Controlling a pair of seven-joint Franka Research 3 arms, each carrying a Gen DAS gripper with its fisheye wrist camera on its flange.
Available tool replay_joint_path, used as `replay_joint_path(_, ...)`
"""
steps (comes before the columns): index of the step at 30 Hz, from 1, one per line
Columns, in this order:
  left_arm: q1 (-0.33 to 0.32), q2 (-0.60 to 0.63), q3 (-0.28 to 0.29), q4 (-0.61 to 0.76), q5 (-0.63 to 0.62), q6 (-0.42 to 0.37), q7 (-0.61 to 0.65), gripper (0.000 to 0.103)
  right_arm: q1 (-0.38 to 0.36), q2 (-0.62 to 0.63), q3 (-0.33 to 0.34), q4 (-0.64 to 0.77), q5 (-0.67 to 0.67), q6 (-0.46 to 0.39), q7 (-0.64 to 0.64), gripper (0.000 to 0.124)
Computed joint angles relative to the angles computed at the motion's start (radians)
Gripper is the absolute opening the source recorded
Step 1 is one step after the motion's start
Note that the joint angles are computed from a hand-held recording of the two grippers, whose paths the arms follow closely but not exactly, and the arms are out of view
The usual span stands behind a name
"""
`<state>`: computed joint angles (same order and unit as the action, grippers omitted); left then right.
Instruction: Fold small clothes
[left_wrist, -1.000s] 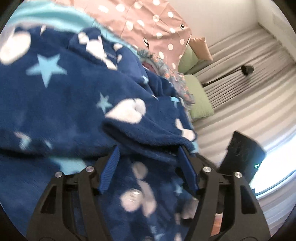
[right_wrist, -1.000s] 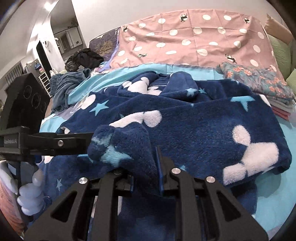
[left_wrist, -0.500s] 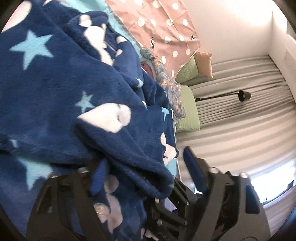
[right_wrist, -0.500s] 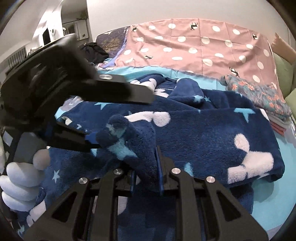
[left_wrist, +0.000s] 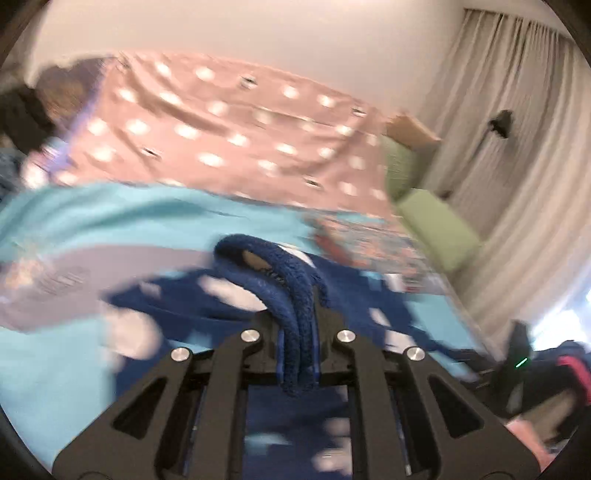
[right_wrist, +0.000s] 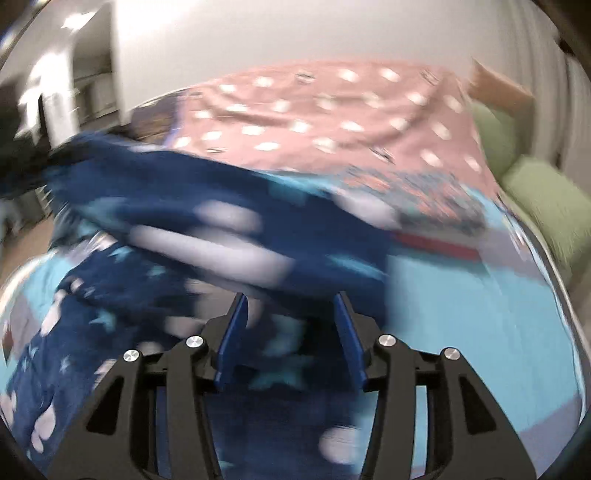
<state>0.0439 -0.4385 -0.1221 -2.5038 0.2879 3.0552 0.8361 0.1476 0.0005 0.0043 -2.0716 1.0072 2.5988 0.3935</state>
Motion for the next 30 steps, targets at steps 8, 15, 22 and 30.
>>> replay_joint_path(8,0.123,0.064,-0.041,-0.051,0.107,-0.172,-0.034,0.025,-0.019,0.048,0.007,0.005,-0.168,0.005,0.142,0.051)
replay_joint_path(15,0.167,0.087,-0.068,-0.100,0.287,-0.186,-0.182,0.056,0.027,0.091,0.020,0.010,-0.443,0.119,0.284,0.058)
replay_joint_path(22,0.186,0.081,-0.084,-0.120,0.398,-0.165,-0.284,0.057,-0.017,0.108,0.022,0.030,-0.427,0.072,0.382,0.063)
replay_joint_path(30,0.117,0.006,-0.036,-0.080,0.363,-0.086,-0.296,0.056,0.003,0.081,0.039,-0.016,-0.419,0.123,0.264,0.064)
